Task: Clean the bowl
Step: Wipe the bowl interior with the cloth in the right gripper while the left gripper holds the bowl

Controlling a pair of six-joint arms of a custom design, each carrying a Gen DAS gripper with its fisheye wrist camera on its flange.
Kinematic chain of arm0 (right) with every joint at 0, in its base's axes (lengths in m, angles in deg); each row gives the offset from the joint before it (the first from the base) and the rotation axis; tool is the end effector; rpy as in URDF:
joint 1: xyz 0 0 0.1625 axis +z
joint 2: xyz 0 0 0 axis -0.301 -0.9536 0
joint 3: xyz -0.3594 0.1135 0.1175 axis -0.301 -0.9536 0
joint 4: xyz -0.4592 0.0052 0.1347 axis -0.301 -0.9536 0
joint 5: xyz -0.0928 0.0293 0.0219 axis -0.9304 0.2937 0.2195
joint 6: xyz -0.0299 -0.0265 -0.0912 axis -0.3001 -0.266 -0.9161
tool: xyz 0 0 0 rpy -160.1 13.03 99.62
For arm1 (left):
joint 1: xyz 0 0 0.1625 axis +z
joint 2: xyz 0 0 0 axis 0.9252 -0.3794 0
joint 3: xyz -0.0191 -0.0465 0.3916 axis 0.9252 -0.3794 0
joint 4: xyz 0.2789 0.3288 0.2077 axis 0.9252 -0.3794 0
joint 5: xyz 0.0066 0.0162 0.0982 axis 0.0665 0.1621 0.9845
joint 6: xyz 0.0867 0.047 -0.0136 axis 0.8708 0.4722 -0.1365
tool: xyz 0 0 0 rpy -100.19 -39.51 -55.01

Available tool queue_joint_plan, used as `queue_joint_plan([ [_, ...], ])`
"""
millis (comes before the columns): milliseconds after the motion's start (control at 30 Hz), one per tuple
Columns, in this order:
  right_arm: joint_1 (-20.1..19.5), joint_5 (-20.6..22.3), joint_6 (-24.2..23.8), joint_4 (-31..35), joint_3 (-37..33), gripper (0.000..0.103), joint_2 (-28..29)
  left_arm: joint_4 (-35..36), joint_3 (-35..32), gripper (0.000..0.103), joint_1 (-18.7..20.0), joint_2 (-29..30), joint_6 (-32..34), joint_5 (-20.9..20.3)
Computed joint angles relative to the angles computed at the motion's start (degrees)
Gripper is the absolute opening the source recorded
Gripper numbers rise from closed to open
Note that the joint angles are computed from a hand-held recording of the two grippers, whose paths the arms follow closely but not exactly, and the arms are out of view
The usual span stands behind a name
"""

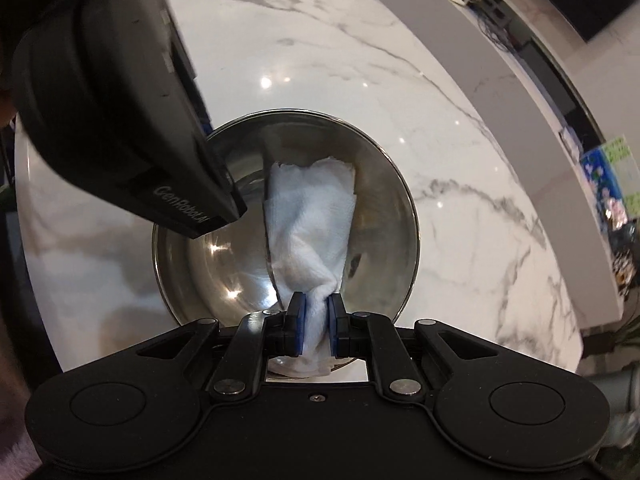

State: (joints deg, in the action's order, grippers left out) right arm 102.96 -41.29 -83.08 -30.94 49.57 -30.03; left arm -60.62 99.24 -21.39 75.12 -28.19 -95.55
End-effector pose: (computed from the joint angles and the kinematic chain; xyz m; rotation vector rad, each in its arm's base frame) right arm 0.0290 -0.8607 0.3887 1.9341 -1.7249 -0.0809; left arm -0.4741 -0.7922 -0.0431 -0.2586 2.3941 -0.6314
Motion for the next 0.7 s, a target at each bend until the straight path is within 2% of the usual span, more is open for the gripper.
queue_joint_plan([
  [200,-0.04,0.58,4.84,2.68,-2.88,0.009,1.66,-3.3,1.97,0.024,0.23,-0.84,-0.7,-1.84],
  [333,-0.02,0.72,6.41,3.68,-3.65,0.009,2.15,-5.74,3.74,0.038,0.57,-1.52,-1.35,-5.01],
  [433,-0.05,0.63,7.03,4.19,-3.7,0.009,2.13,-7.93,5.64,0.036,0.46,-2.26,-1.0,-5.21],
  [467,-0.05,0.56,7.27,4.4,-3.74,0.009,2.11,-8.56,6.15,0.027,0.36,-2.51,-0.67,-4.91],
  [600,-0.14,-0.12,9.54,6.42,-4.16,0.009,2.08,-7.98,5.52,0.027,0.06,-2.42,0.61,-3.81],
  [700,0.02,-0.58,14.2,9.62,-6.72,0.009,3.52,-6.86,4.83,0.026,-0.02,-2.26,0.37,-3.1],
])
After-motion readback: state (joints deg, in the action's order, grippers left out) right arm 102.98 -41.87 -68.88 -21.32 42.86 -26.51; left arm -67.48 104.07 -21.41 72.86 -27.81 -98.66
